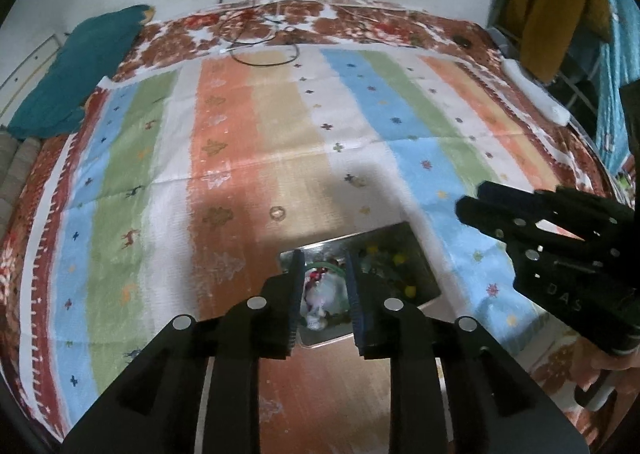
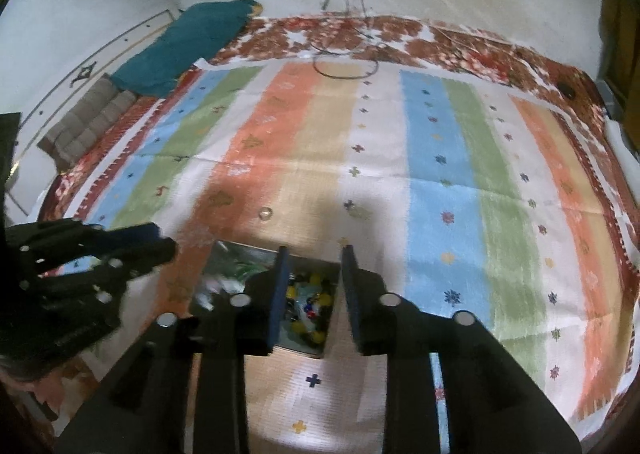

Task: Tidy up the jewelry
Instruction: 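Open both tools to drop the bracelets into the tin box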

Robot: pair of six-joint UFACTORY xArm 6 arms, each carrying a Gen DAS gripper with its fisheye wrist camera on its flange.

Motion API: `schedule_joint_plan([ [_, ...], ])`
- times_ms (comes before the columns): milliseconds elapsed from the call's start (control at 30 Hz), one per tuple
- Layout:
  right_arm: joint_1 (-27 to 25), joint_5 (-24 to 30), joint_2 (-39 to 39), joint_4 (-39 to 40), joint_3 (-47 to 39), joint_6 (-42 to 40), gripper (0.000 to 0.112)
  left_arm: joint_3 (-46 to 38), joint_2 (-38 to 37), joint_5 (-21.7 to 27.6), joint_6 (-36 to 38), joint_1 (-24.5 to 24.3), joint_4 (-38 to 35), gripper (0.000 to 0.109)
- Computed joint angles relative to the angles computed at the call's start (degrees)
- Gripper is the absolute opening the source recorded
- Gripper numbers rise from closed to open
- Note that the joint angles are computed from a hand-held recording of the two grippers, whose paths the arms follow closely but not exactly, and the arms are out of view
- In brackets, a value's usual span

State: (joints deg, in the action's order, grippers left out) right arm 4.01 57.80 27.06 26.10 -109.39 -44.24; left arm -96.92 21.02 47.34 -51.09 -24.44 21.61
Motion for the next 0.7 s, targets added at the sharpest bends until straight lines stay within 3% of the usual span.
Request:
schedule_joint_plan([
  [367, 0.6, 2.4, 5.3, -4.5, -6.9, 4.2, 0.039, 0.0, 0.4, 1.4, -1.0, 1.6, -1.3, 0.045],
  [700, 1.8, 4.1, 10.8, -8.0, -14.1, 6.4, 0.044, -3.3, 3.6, 3.7, -1.6, 3.3, -3.1, 0.046],
])
